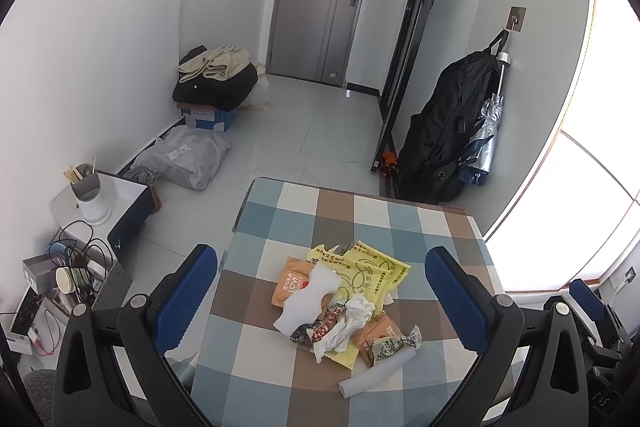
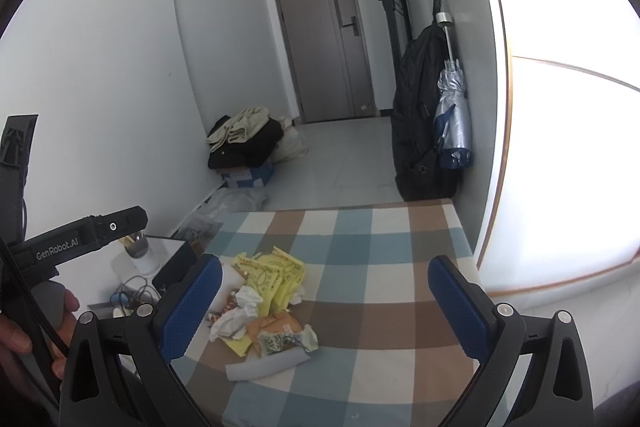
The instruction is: Collect trash
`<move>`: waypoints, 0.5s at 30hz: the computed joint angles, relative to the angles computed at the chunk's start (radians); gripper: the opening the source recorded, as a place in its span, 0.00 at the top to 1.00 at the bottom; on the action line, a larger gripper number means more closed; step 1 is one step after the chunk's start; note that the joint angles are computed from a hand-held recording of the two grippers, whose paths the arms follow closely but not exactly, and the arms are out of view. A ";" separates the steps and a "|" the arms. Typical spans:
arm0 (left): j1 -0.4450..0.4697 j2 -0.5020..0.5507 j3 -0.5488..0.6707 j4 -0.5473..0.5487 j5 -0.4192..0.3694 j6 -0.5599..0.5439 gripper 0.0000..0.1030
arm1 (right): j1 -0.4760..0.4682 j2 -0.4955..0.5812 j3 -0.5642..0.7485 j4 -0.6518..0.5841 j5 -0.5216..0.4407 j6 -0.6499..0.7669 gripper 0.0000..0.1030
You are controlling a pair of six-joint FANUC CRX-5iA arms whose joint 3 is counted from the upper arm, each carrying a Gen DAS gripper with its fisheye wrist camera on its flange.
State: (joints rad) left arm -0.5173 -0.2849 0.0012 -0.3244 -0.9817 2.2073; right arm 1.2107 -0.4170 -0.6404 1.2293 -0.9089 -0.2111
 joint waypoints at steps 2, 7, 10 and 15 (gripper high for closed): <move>0.002 0.000 -0.004 0.006 -0.001 -0.006 0.01 | 0.003 -0.002 -0.003 0.013 -0.005 -0.008 0.00; 0.012 0.013 0.005 0.023 -0.010 -0.035 0.01 | -0.002 -0.005 0.002 0.003 0.005 -0.006 0.00; 0.052 0.023 -0.006 0.104 -0.009 -0.105 0.01 | -0.012 -0.006 0.009 -0.025 0.027 0.015 0.00; 0.115 0.046 -0.039 0.249 -0.017 -0.219 0.01 | -0.075 -0.023 0.010 -0.119 0.192 0.060 0.00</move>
